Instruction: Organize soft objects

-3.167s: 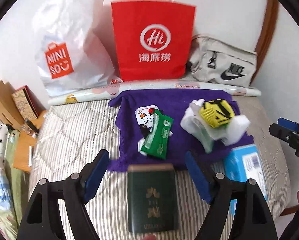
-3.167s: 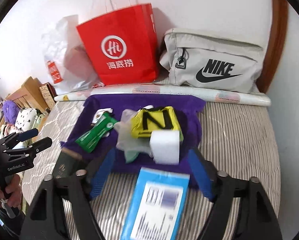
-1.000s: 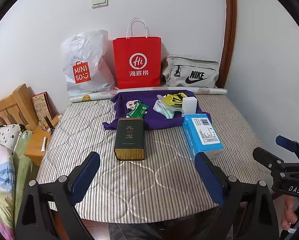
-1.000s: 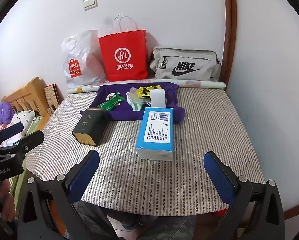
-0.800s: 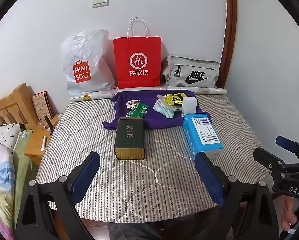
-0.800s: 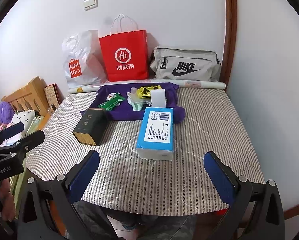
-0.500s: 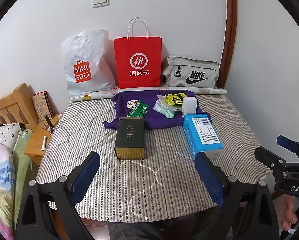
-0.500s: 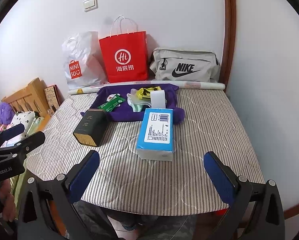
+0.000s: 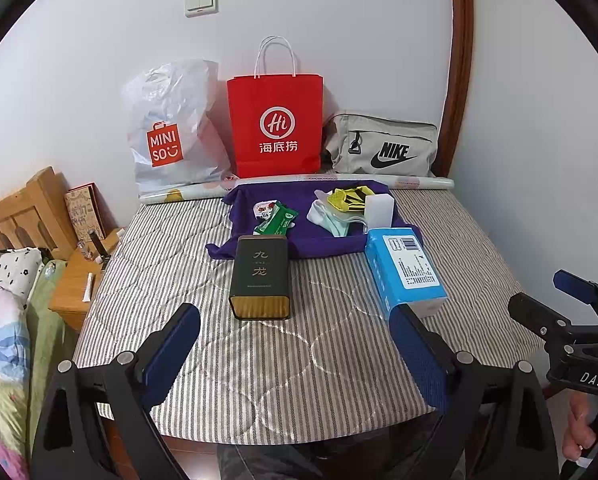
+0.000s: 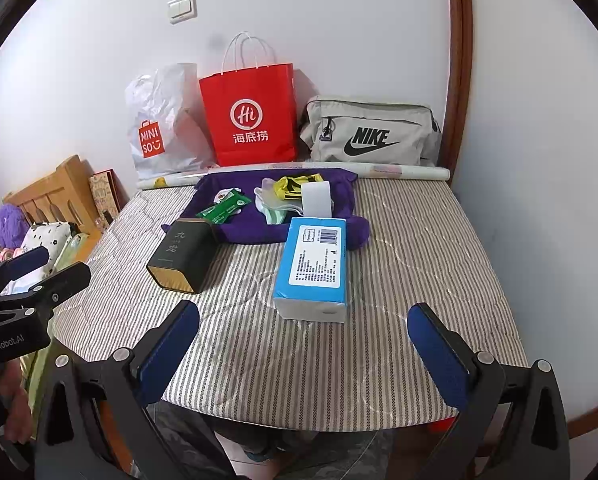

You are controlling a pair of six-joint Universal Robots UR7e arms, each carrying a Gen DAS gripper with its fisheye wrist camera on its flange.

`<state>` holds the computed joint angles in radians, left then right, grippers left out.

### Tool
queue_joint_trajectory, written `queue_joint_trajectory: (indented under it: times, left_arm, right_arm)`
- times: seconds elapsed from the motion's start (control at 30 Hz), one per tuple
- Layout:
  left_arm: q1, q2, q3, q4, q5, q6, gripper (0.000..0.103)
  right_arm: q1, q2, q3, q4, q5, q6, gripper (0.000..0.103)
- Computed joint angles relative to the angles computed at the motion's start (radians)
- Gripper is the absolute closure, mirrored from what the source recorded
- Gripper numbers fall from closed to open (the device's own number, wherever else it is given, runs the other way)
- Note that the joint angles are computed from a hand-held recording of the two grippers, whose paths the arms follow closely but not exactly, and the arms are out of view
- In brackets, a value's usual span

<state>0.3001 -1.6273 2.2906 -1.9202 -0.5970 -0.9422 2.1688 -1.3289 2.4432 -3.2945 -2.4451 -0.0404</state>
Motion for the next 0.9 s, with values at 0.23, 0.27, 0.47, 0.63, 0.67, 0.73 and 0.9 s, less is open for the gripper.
queue_joint_trajectory:
  times: [0.23, 0.27, 0.47, 0.63, 0.67, 0.73, 0.9]
  left_arm:
    - [0.000, 0.005, 0.000, -0.004, 0.000, -0.002, 0.007]
    - [-0.001, 0.004, 0.000, 0.000, 0.000, -0.003, 0.007]
    - [-0.002, 0.007, -0.001, -0.001, 0.001, -0.005, 0.007]
    - [-0.002, 0.005, -0.001, 0.000, 0.000, -0.003, 0.007]
    - [-0.002, 0.005, -0.001, -0.001, 0.000, -0.002, 0.007]
    - [-0.002, 0.006, -0.001, 0.000, 0.000, -0.004, 0.007]
    - [-0.005, 0.001, -0.001, 0.007, 0.000, -0.010, 0.007]
  right_arm:
    - [0.004, 0.001, -0.001, 0.002, -0.005, 0.000, 0.001]
    - [0.004, 0.001, -0.002, 0.006, -0.006, 0.002, 0.001]
    - [0.006, 0.001, -0.004, 0.005, -0.005, 0.000, 0.001]
    - [0.006, 0.001, -0.004, 0.006, -0.005, 0.002, 0.001]
    - [0.007, 0.001, -0.005, 0.007, -0.006, 0.002, 0.001]
    - [0.006, 0.001, -0.004, 0.007, -0.006, 0.000, 0.001]
    - [0.008, 0.001, -0.008, 0.012, -0.007, 0.001, 0.001]
